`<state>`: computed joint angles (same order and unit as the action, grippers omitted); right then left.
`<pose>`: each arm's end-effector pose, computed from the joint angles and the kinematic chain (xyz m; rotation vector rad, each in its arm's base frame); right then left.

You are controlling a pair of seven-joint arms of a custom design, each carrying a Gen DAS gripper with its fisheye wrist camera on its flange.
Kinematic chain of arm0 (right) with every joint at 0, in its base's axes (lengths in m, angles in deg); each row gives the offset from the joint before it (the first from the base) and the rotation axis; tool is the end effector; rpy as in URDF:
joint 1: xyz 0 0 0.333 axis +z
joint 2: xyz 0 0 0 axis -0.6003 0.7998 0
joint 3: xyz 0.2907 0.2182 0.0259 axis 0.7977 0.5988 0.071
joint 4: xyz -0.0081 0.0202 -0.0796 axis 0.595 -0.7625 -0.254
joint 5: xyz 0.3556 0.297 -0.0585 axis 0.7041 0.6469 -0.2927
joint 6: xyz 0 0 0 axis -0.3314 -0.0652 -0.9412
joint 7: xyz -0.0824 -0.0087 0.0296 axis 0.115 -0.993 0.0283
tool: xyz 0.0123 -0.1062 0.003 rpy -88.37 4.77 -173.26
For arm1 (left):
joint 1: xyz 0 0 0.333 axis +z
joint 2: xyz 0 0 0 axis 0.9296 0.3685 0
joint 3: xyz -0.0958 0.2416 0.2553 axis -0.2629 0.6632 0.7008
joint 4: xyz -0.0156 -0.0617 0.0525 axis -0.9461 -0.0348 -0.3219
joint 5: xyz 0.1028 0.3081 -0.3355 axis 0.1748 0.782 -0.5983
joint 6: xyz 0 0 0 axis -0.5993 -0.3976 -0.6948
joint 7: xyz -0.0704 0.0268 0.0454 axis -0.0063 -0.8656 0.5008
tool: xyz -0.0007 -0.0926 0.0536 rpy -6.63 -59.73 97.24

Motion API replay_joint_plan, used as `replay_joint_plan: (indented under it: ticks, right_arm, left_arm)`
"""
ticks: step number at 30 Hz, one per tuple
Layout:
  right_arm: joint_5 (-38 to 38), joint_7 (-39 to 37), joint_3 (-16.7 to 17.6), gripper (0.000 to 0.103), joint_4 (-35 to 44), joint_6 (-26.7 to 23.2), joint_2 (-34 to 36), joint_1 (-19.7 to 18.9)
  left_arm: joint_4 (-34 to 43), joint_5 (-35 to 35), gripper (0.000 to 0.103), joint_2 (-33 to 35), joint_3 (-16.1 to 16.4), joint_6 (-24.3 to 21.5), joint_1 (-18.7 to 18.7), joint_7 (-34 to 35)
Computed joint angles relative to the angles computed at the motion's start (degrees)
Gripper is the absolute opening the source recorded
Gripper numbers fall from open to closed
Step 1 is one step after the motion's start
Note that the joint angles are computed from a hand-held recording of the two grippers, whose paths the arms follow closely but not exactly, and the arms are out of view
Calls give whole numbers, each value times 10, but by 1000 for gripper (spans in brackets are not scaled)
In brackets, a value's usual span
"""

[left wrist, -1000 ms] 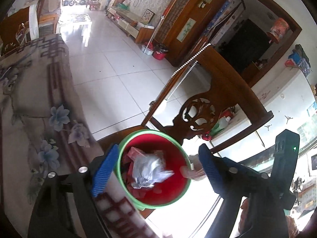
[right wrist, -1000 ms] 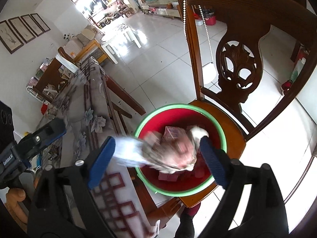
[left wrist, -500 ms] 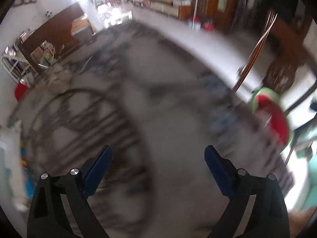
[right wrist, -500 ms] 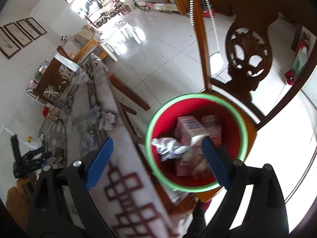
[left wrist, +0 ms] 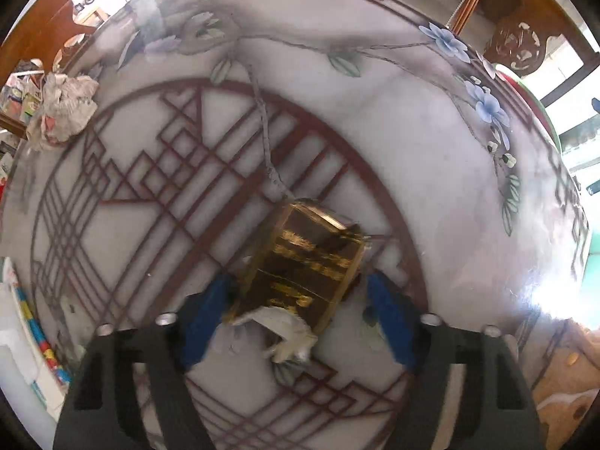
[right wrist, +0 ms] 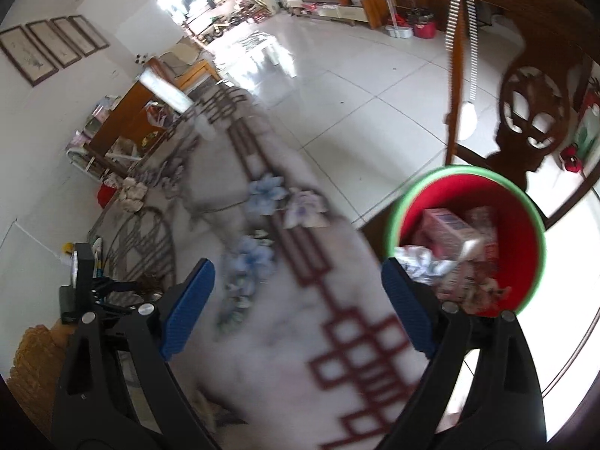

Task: Collect trash
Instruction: 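Grasp the brown snack wrapper with the left gripper while the right gripper grasps crumpled paper, then carry the brown wrapper and crumpled paper over the red bin with both grippers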

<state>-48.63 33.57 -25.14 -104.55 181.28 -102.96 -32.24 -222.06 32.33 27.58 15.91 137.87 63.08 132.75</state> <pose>0.5498 -0.0423 0.5584 -1.8783 1.6140 0.0384 0.4943 -0.1501 0.4725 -2.0266 2.2903 -0.1860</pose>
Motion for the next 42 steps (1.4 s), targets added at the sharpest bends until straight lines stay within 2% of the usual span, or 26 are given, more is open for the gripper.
replay_joint_plan:
  ticks: [4, 7, 10, 12, 15, 17, 21, 23, 25, 27, 28, 29, 30, 31, 36, 38, 42]
  right_arm:
    - [6, 10, 26, 89, 12, -2, 5, 29]
    - [18, 10, 51, 89, 46, -10, 30, 62]
    - [21, 6, 80, 89, 94, -12, 69, 92]
    - [13, 6, 109, 90, 141, -4, 111, 115]
    - [-9, 21, 146, 92, 206, 26, 177, 141]
    - [-29, 48, 168, 93, 258, 36, 229, 154]
    - [-129, 137, 202, 93, 388, 38, 359, 192]
    - [-164, 161, 212, 93, 426, 46, 398, 205]
    - [-183, 178, 223, 92, 466, 33, 435, 212]
    - [-204, 190, 230, 64, 504, 0, 466, 219]
    - [-216, 192, 230, 59, 512, -11, 473, 223]
    - [-230, 188, 228, 45, 502, 3, 468, 226]
    - [-226, 170, 235, 38, 491, 13, 461, 219]
    - [-211, 151, 244, 35, 484, 10, 454, 207]
    - [-114, 26, 262, 34, 355, 52, 340, 146]
    - [-70, -25, 250, 34, 298, 37, 281, 127]
    - [-25, -89, 205, 34, 205, 10, 180, 117]
  left_arm:
    - [-48, -71, 50, -36, 22, 68, -4, 13]
    - [-101, -123, 47, -89, 25, 136, -7, -5]
    - [-156, -162, 47, -151, 16, 198, -6, -59]
    - [-191, -162, 47, -191, -7, 233, 9, -124]
    - [-237, -153, 47, -252, -48, 257, 40, -252]
    - [-262, -155, 47, -274, -56, 274, 42, -312]
    - [-283, -135, 47, -291, -52, 286, 40, -367]
    - [-283, -117, 47, -291, -51, 285, 44, -379]
    - [-282, -102, 47, -287, -50, 290, 51, -389]
    - [-280, -90, 47, -286, -47, 289, 58, -397]
    - [-279, -83, 47, -285, -49, 290, 63, -402]
    - [-279, -75, 47, -286, -51, 290, 70, -407]
    - [-277, -68, 47, -285, -54, 291, 74, -413]
    - [-277, -60, 47, -288, -58, 291, 79, -419]
    - [-271, -26, 47, -306, -73, 279, 93, -444]
    - [-266, -16, 47, -314, -79, 273, 93, -453]
    - [-254, -2, 47, -325, -89, 260, 88, -470]
